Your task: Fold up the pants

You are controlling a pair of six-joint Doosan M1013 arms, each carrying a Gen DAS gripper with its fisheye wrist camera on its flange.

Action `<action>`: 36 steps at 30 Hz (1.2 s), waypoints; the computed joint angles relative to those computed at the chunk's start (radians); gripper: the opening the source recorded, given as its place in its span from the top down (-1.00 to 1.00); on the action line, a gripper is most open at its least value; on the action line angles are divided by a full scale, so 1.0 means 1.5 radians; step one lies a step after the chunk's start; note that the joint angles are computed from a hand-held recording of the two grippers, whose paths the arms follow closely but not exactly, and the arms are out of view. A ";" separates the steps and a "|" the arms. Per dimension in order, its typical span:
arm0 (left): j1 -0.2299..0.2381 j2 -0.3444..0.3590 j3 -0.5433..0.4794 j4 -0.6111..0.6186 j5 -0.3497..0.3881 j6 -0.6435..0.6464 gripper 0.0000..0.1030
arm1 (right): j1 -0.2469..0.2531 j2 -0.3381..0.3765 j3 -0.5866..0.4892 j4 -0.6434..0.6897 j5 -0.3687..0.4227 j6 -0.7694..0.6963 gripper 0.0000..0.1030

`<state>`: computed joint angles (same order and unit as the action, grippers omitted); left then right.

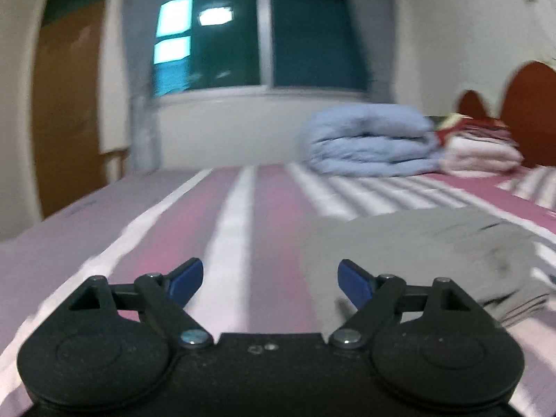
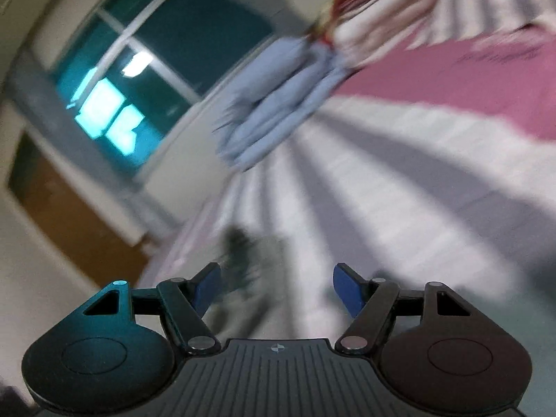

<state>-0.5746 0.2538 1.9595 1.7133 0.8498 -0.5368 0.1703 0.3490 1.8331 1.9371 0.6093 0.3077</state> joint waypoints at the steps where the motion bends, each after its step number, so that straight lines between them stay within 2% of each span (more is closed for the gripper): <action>1: 0.002 -0.004 0.010 -0.011 0.009 -0.014 -0.51 | 0.006 0.002 -0.006 -0.012 0.000 0.014 -0.43; 3: 0.006 -0.009 0.019 -0.052 0.021 -0.044 -0.51 | 0.015 0.008 -0.017 -0.042 0.002 0.047 -0.58; 5: 0.020 -0.013 0.021 -0.077 0.012 -0.091 -0.51 | 0.022 0.017 -0.029 -0.080 0.017 0.092 -0.59; 7: 0.036 -0.018 0.025 -0.084 -0.002 -0.134 -0.51 | 0.029 0.026 -0.042 -0.119 0.019 0.142 -0.59; 12: 0.055 -0.036 0.049 -0.067 -0.053 -0.191 -0.52 | 0.059 0.050 -0.089 -0.229 -0.025 0.230 -0.58; 13: 0.055 -0.038 0.053 -0.060 -0.058 -0.196 -0.55 | 0.063 0.055 -0.099 -0.243 -0.021 0.231 -0.47; 14: 0.056 -0.038 0.054 -0.059 -0.063 -0.196 -0.56 | 0.070 0.057 -0.099 -0.232 -0.034 0.206 0.16; 15: 0.058 -0.040 0.057 -0.054 -0.069 -0.202 -0.56 | 0.072 0.052 -0.093 -0.187 -0.036 0.161 0.17; 17: 0.058 -0.041 0.065 -0.041 -0.072 -0.228 -0.56 | 0.061 0.040 -0.062 -0.022 0.009 0.030 0.19; 18: 0.059 -0.041 0.067 -0.038 -0.075 -0.237 -0.56 | 0.059 0.030 -0.048 0.026 0.007 -0.014 0.19; 20: 0.061 -0.040 0.068 -0.035 -0.081 -0.243 -0.56 | 0.063 0.021 -0.039 0.019 -0.063 0.002 0.19; 21: 0.062 -0.039 0.067 -0.036 -0.083 -0.241 -0.56 | 0.064 0.032 -0.046 -0.037 -0.087 0.062 0.19; 23: 0.060 -0.037 0.063 -0.046 -0.082 -0.225 -0.56 | 0.053 0.059 -0.060 -0.146 -0.058 0.194 0.18; 25: 0.057 -0.035 0.062 -0.046 -0.077 -0.217 -0.56 | 0.049 0.053 -0.058 -0.136 -0.047 0.186 0.16; 27: 0.056 -0.035 0.062 -0.047 -0.074 -0.211 -0.57 | 0.050 0.048 -0.048 -0.073 -0.028 0.103 0.15; 28: 0.054 -0.035 0.061 -0.051 -0.073 -0.207 -0.57 | 0.052 0.051 -0.051 -0.088 -0.029 0.111 0.14; 30: 0.052 -0.035 0.061 -0.054 -0.068 -0.202 -0.57 | 0.058 0.064 -0.070 -0.174 -0.049 0.183 0.13; 32: 0.048 -0.035 0.062 -0.056 -0.063 -0.193 -0.57 | 0.058 0.064 -0.075 -0.195 -0.045 0.177 0.12; 34: 0.043 -0.038 0.061 -0.070 -0.062 -0.165 -0.57 | 0.055 0.052 -0.065 -0.162 -0.049 0.144 0.01; 36: 0.035 -0.040 0.061 -0.080 -0.054 -0.143 -0.57 | 0.051 0.028 -0.034 -0.080 -0.071 0.089 -0.41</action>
<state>-0.5220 0.1940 2.0513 1.5939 0.7681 -0.7505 0.2466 0.3908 1.7821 1.8167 0.5025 0.4416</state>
